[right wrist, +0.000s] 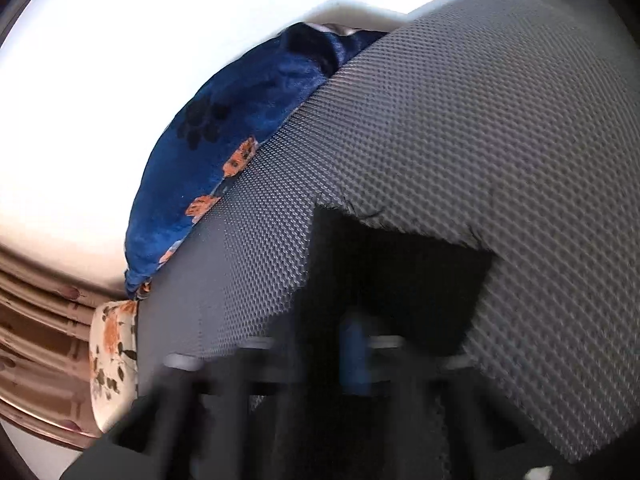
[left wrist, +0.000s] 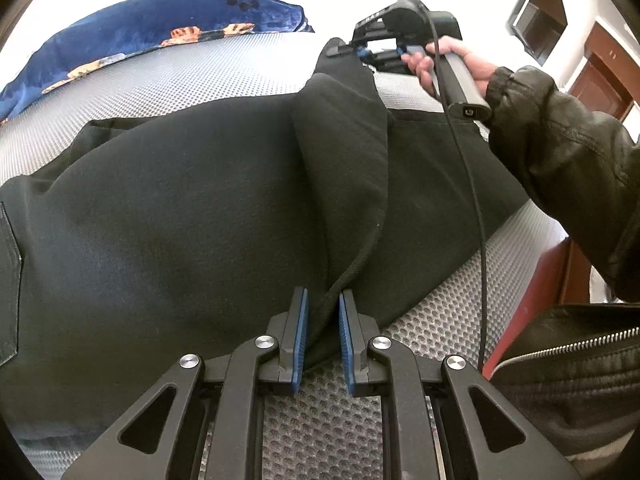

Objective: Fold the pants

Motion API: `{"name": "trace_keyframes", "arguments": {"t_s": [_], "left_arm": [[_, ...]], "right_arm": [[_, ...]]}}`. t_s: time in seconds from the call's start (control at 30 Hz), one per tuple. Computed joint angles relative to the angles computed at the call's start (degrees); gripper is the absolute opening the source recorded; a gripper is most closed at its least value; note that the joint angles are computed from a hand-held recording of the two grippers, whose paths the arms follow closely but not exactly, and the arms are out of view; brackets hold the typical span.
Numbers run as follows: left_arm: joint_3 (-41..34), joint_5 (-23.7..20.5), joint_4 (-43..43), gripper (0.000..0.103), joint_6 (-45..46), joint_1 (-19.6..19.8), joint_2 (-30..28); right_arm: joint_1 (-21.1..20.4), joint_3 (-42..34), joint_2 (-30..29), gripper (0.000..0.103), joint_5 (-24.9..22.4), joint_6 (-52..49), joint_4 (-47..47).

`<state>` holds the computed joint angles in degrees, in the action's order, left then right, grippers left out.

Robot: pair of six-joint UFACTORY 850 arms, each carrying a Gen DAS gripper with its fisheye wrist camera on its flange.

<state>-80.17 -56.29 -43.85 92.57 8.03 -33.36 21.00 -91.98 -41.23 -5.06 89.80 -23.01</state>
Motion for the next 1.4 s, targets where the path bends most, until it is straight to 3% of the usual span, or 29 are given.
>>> {"name": "trace_keyframes", "arguments": {"t_s": [0.07,0.13,0.23,0.37,0.43,0.53,0.63,0.77,0.87,0.93,1.17,1.4], "left_arm": [[-0.1,-0.1,0.0,0.016,-0.1,0.0,-0.1],[0.1,0.0,-0.2,0.016,-0.1,0.0,0.1],[0.6,0.7,-0.4,0.016,0.5,-0.1,0.4],[1.7,1.7,-0.8,0.016,2.1,-0.1,1.2],[2.0,1.9,-1.0,0.016,3.5,-0.1,1.5],[2.1,1.4,-0.9,0.016,4.3,0.0,1.7],[1.8,1.1,-0.3,0.016,6.0,0.1,1.8],[2.3,2.6,0.4,0.016,7.2,0.0,2.3],[3.5,4.3,-0.3,0.016,9.4,-0.1,3.1],[3.6,4.6,-0.5,0.016,9.3,-0.1,3.2],[3.7,4.6,-0.8,0.016,8.6,0.0,3.2],[3.2,4.0,-0.8,0.016,6.8,0.1,2.7]], "right_arm": [[0.6,-1.9,0.3,0.007,-4.4,0.8,-2.8],[1.7,-2.2,1.6,0.006,-9.6,7.9,-12.1],[3.8,-1.4,5.2,0.006,-21.2,6.7,-13.4],[7.8,5.9,12.7,0.006,-33.7,12.7,-14.2],[9.8,11.1,16.4,0.006,-36.9,17.6,-13.5],[11.8,19.4,21.1,0.006,-36.8,23.4,-11.5],[12.8,27.8,24.9,0.006,-32.6,29.8,-9.2],[13.4,31.4,25.1,0.007,-29.8,33.3,-8.9],[14.3,33.0,26.0,0.018,-28.6,41.4,-13.8],[14.8,34.6,27.3,0.021,-26.4,46.7,-17.1],[14.0,30.7,26.4,0.017,-29.7,37.7,-10.1],[9.6,22.7,21.1,0.019,-25.7,30.5,-12.1]]}}
